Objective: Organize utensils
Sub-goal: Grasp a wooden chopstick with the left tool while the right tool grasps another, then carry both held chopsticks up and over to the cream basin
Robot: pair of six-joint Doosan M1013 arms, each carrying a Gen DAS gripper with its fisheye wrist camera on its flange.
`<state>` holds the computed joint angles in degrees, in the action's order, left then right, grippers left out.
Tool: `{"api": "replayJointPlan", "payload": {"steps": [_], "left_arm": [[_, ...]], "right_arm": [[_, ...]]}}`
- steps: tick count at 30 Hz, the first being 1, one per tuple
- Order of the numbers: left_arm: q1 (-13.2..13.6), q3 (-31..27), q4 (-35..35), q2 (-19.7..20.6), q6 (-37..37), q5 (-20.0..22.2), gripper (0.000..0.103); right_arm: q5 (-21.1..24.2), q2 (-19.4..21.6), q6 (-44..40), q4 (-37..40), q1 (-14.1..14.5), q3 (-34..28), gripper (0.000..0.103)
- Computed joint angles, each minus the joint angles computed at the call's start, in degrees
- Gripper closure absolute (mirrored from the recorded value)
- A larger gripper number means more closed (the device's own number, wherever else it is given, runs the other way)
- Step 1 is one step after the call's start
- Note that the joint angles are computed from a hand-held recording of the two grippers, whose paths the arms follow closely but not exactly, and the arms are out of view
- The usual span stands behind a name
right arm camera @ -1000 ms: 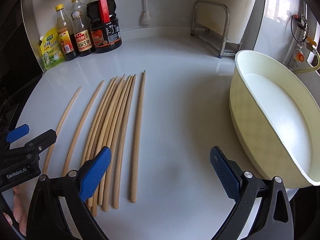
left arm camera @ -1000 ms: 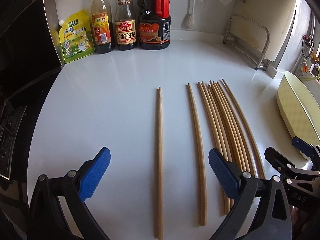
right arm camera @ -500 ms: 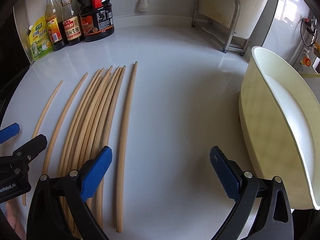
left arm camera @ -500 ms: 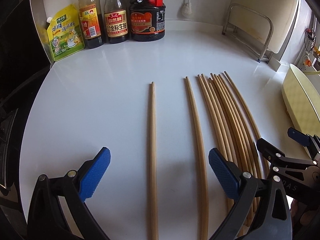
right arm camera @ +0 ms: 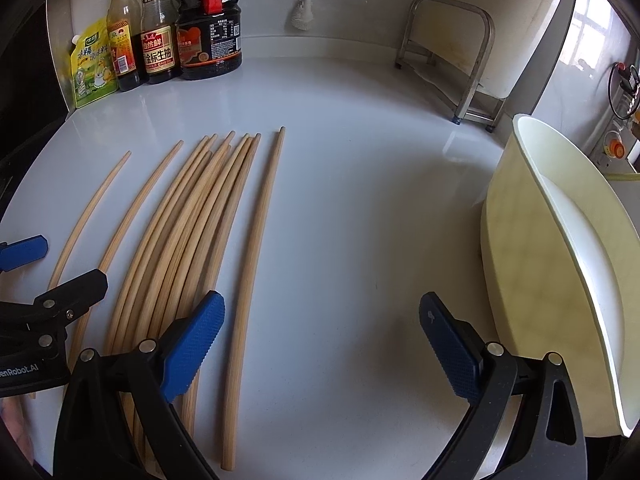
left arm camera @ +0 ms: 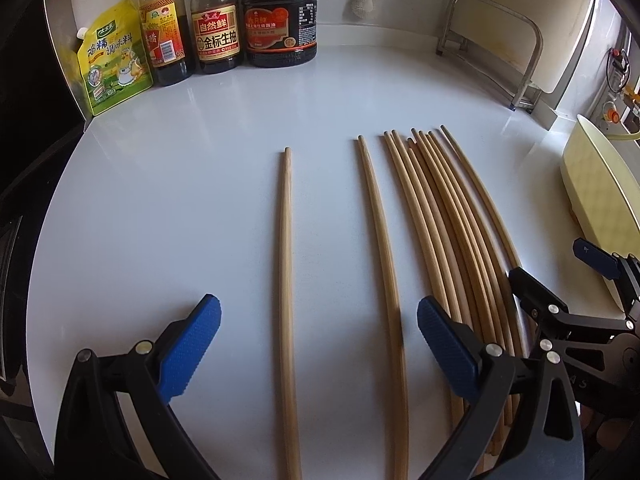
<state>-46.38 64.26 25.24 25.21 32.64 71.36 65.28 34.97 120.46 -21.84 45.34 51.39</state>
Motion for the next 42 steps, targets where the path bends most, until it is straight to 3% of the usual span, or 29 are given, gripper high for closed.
{"api": "replayJointPlan", "payload": {"steps": [6,11,14,16,18,33,42], "left_arm": [[-0.3,-0.1,0.8,0.3,0.5,0.1,0.01],[-0.8,-0.3,1.9,0.4,1.1,-0.7,0.028],[-1.1,-0.3,2.4,0.3,1.1,-1.4,0.049],[-1.2,-0.2,2.5,0.2,0.9,-1.8,0.072],[-1.1,-0.1,1.8,0.1,1.2,-2.4,0.089],[-0.8,1.0,-1.5,-1.8,1.0,-7.7,0.09],[-1.1,0.4,-1.1,-1.4,0.5,-6.5,0.09]], "right_arm": [[-1.9,-0.7,-0.7,0.8,-0.1,1.1,0.021],[-3.4,-0.9,-3.3,3.1,0.0,1.3,0.05],[-3.2,-0.7,-6.1,3.5,0.4,0.8,0.068],[-3.3,-0.6,-7.7,5.3,0.3,0.5,0.085],[-3.3,-0.5,-8.8,6.8,0.3,0.3,0.095],[-9.1,-3.2,-4.2,9.6,-0.4,3.6,0.097],[-10.7,-4.3,-3.9,10.6,-0.7,5.1,0.097]]}}
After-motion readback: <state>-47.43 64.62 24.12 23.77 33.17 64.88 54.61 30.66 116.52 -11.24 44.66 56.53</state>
